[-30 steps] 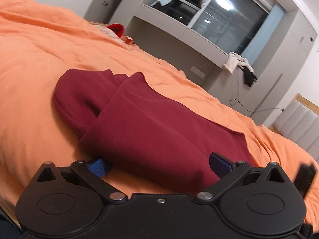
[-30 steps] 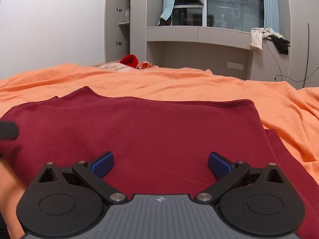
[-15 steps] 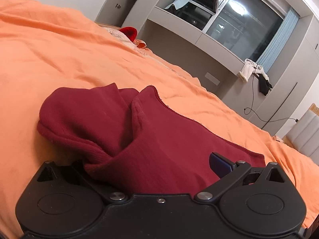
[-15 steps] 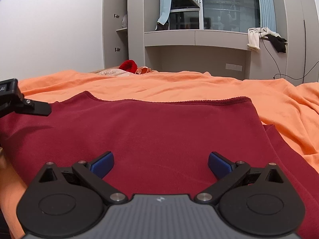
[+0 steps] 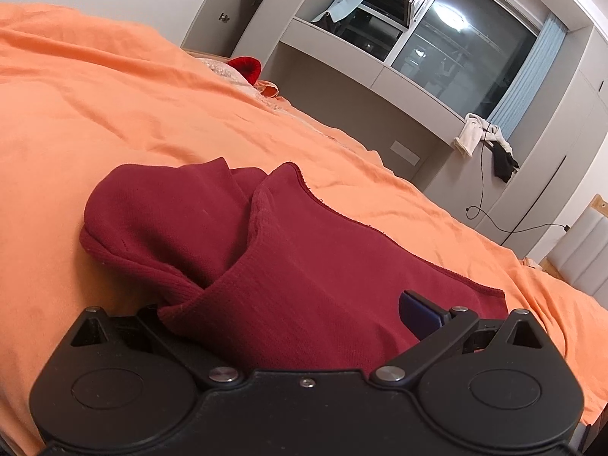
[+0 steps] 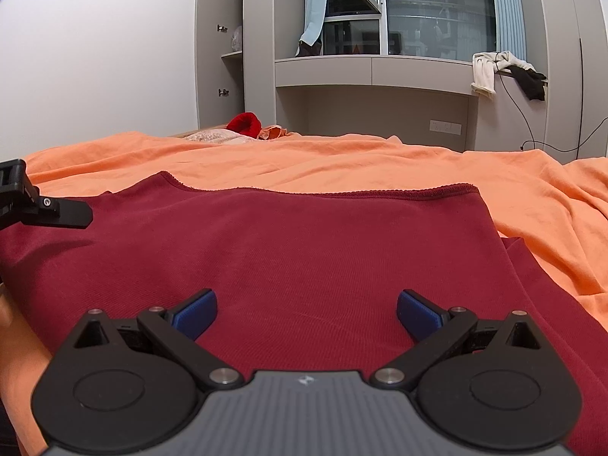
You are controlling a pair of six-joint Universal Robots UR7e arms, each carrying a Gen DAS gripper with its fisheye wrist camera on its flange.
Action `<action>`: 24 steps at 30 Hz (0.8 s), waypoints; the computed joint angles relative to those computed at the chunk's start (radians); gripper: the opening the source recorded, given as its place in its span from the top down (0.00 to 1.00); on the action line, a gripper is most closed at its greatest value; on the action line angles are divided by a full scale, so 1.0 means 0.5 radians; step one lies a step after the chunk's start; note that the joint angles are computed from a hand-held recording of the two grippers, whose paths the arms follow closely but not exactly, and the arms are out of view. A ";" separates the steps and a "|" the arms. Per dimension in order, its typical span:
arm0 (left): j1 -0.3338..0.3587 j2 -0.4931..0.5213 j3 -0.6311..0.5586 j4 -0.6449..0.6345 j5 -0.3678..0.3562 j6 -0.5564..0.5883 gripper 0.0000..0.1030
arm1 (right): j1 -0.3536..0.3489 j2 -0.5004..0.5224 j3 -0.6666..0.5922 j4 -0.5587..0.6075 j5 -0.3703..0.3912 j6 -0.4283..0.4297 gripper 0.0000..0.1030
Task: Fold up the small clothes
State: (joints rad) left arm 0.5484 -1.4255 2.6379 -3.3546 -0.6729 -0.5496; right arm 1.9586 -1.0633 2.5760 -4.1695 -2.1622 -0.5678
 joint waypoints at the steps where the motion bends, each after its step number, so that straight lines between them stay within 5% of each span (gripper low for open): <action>1: 0.001 0.001 -0.001 0.000 0.002 0.006 0.01 | 0.000 0.000 0.000 0.000 0.000 0.000 0.00; 19: -0.036 0.026 0.022 -0.057 0.050 -0.063 0.01 | -0.001 -0.003 0.000 0.005 0.001 0.001 0.00; 24: -0.087 0.050 0.015 0.044 0.200 -0.115 0.14 | -0.001 -0.005 0.001 0.009 0.001 0.002 0.00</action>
